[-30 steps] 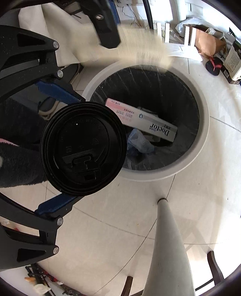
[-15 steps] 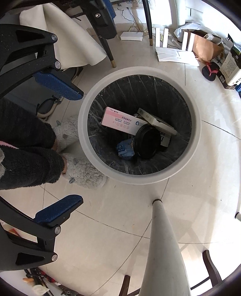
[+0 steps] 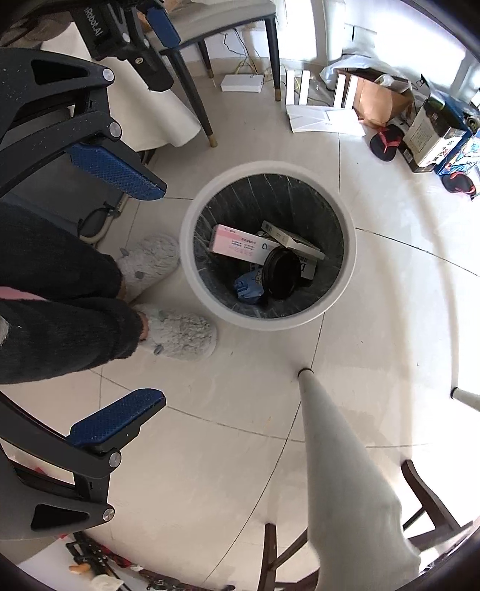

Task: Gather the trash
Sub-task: 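Open both tools to drop the cream box and black lid into the bin, then move both open tools back over the table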

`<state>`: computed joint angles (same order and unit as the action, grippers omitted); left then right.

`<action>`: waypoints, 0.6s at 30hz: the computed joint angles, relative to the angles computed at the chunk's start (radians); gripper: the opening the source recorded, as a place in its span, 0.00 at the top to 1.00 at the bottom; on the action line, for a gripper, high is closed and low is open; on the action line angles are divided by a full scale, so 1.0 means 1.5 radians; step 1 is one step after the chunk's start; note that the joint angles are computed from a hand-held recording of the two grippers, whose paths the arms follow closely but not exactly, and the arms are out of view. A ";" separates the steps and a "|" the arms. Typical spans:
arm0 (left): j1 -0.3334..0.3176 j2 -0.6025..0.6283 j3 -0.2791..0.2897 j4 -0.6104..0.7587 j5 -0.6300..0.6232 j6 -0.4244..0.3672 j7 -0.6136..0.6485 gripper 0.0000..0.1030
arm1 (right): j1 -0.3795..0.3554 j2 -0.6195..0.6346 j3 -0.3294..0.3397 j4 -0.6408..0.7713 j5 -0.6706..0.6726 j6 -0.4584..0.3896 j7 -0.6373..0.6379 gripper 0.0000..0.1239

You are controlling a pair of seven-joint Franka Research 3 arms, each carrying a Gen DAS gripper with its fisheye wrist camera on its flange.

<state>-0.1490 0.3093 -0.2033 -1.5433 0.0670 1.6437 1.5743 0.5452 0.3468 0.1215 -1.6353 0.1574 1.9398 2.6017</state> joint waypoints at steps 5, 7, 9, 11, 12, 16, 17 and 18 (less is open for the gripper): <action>0.001 -0.043 -0.003 0.024 -0.010 -0.055 0.018 0.03 | 0.007 -0.036 0.006 0.039 -0.004 -0.063 0.021 0.17; 0.002 -0.057 -0.002 0.043 -0.018 -0.081 0.023 0.03 | 0.011 -0.050 0.009 0.063 -0.009 -0.091 0.033 0.17; 0.003 -0.069 -0.001 0.068 -0.025 -0.109 0.024 0.03 | 0.013 -0.063 0.011 0.089 -0.013 -0.120 0.045 0.17; 0.004 -0.079 0.000 0.095 -0.033 -0.134 0.025 0.03 | 0.016 -0.074 0.012 0.123 -0.021 -0.152 0.059 0.17; 0.003 -0.085 0.001 0.108 -0.036 -0.145 0.023 0.03 | 0.018 -0.075 0.013 0.143 -0.025 -0.168 0.065 0.17; 0.003 -0.093 0.002 0.168 -0.049 -0.192 0.015 0.03 | 0.027 -0.068 0.015 0.255 -0.046 -0.254 0.086 0.17; 0.003 -0.092 0.002 0.190 -0.053 -0.205 0.015 0.03 | 0.030 -0.059 0.015 0.290 -0.049 -0.276 0.088 0.17; 0.003 -0.090 0.003 0.212 -0.056 -0.216 0.016 0.03 | 0.033 -0.049 0.014 0.329 -0.052 -0.303 0.090 0.17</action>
<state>-0.1442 0.1738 -0.1995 -1.2257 -0.0172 1.3199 1.5979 0.5944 0.2726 0.1430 -1.1416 0.0789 1.4857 2.7368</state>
